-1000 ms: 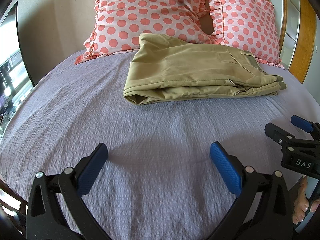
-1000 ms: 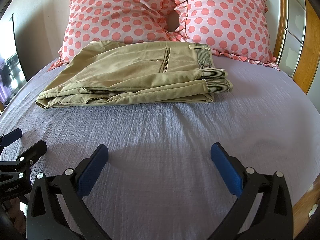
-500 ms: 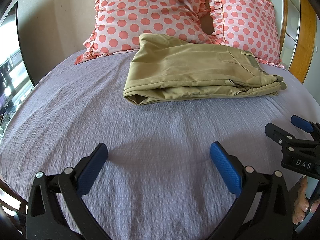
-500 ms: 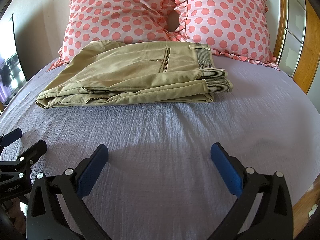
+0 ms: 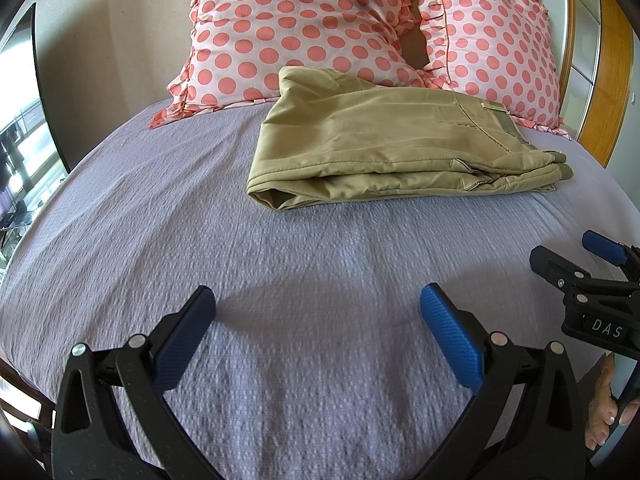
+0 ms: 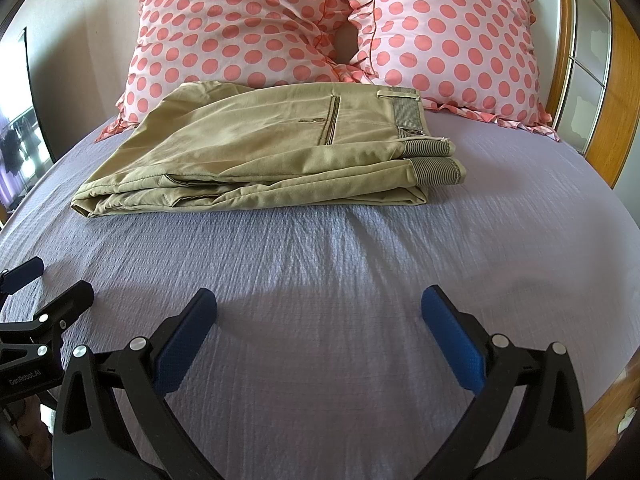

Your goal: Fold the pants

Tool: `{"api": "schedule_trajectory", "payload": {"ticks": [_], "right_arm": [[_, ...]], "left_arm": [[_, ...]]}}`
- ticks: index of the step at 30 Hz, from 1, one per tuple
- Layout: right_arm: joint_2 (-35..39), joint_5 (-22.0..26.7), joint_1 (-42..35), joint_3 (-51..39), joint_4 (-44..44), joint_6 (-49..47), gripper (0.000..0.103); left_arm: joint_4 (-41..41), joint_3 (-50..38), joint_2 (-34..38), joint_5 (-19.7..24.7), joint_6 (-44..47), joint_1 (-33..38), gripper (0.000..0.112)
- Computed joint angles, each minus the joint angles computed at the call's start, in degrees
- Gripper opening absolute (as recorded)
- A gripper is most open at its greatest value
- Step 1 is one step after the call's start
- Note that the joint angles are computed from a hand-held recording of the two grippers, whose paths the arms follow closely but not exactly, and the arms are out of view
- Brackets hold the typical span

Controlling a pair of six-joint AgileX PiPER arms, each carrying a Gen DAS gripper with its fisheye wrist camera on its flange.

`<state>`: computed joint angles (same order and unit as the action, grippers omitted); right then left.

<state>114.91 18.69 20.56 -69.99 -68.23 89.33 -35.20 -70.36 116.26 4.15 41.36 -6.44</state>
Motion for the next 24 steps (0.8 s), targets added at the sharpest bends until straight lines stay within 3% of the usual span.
{"api": "schedule_trajectory", "payload": {"ticks": [7, 11, 24], "right_arm": [[0.0, 0.0, 0.0, 0.1, -0.1, 0.1, 0.102], [0.0, 0.0, 0.0, 0.1, -0.1, 0.1, 0.102], [0.0, 0.0, 0.0, -0.1, 0.2, -0.2, 0.102]], "left_arm": [[16.1, -2.3, 0.8, 2.7, -16.2, 0.0, 0.101], [24.8, -4.8, 1.3, 6.6, -24.9, -0.1, 0.101], [29.6, -9.0, 2.2, 13.6, -30.1, 0.0, 0.101]]}}
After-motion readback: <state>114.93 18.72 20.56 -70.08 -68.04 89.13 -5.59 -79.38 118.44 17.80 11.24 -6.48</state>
